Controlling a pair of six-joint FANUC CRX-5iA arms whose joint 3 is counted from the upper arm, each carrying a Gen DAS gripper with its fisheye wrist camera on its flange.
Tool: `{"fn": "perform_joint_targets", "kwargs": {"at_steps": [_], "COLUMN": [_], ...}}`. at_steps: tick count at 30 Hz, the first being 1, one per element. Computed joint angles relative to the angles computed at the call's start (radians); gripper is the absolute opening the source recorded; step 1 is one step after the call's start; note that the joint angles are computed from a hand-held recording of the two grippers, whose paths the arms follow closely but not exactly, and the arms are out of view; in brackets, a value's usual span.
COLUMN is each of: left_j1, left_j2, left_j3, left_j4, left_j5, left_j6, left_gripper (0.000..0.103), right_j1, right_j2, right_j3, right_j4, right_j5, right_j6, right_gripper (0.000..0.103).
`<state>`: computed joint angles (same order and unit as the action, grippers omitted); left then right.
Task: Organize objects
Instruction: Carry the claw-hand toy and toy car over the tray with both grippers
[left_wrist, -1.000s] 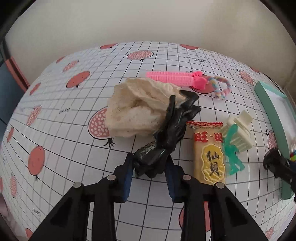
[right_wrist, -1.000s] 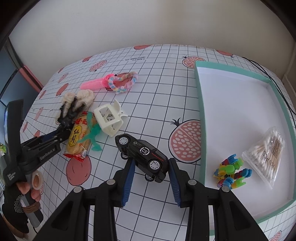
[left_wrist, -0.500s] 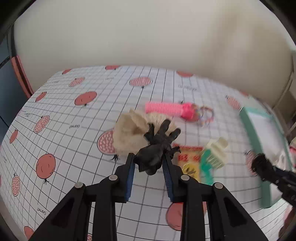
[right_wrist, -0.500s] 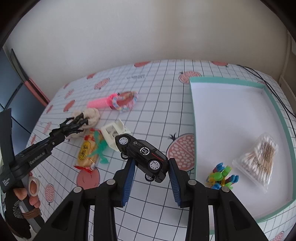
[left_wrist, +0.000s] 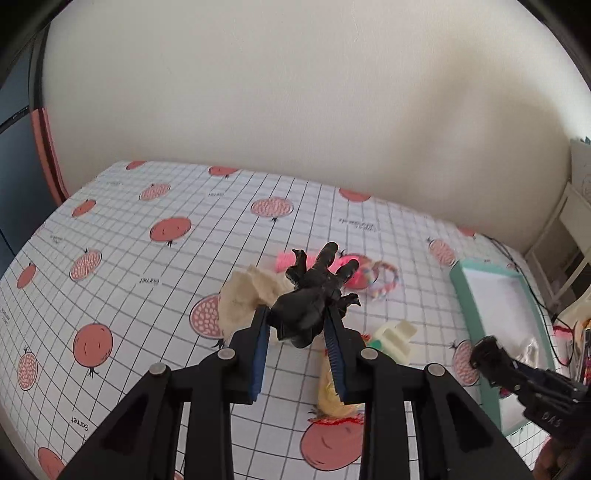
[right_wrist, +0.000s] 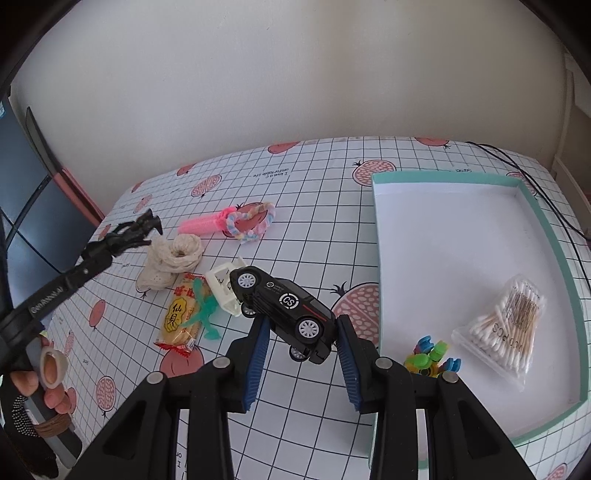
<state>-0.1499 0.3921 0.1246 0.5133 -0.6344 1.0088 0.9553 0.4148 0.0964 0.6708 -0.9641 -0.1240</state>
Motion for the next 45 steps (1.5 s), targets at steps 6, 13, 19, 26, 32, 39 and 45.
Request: {"fn": "perform_joint_targets", "kwargs": {"at_steps": [6,13,19,26,32,39,45], "left_j1": [-0.032,-0.098,-0.161,-0.227,-0.271,-0.315,-0.337], "left_j2": [-0.035,-0.058,-0.052,-0.017,0.043,0.113,0.157], "left_j3": [-0.053,-0.088,-0.084,-0.025,0.058,0.118,0.156], "left_j4": [0.141,0.262,0.299,0.230,0.167,0.112,0.071], "left_j5": [0.039,0.068,0.072,0.062,0.028,-0.011,-0.044], "left_j6": [-0.082,-0.147,-0.163,-0.100,-0.030,0.023,0.041], "left_gripper": [0.031,0.031,0.031,0.031,0.031,0.031,0.031], "right_j1": [0.000,0.009,0.008,-0.005,-0.026,-0.082,-0.108], "right_j2": [-0.064,-0.129,-0.156,-0.184,-0.219,-0.222,-0.217], "right_j3": [-0.096,-0.183,-0.215,-0.249,-0.276,-0.284,-0.314], "right_j4": [0.089,0.159,0.164,0.154,0.139,0.053,0.047], "right_j5": [-0.027,-0.150,-0.223,-0.258,-0.273,-0.218,-0.150], "right_j6": [-0.142,-0.266,-0.287,-0.285,-0.284,-0.260,-0.295], "right_gripper": [0.039,0.039,0.039,0.039,0.039,0.039,0.040]}}
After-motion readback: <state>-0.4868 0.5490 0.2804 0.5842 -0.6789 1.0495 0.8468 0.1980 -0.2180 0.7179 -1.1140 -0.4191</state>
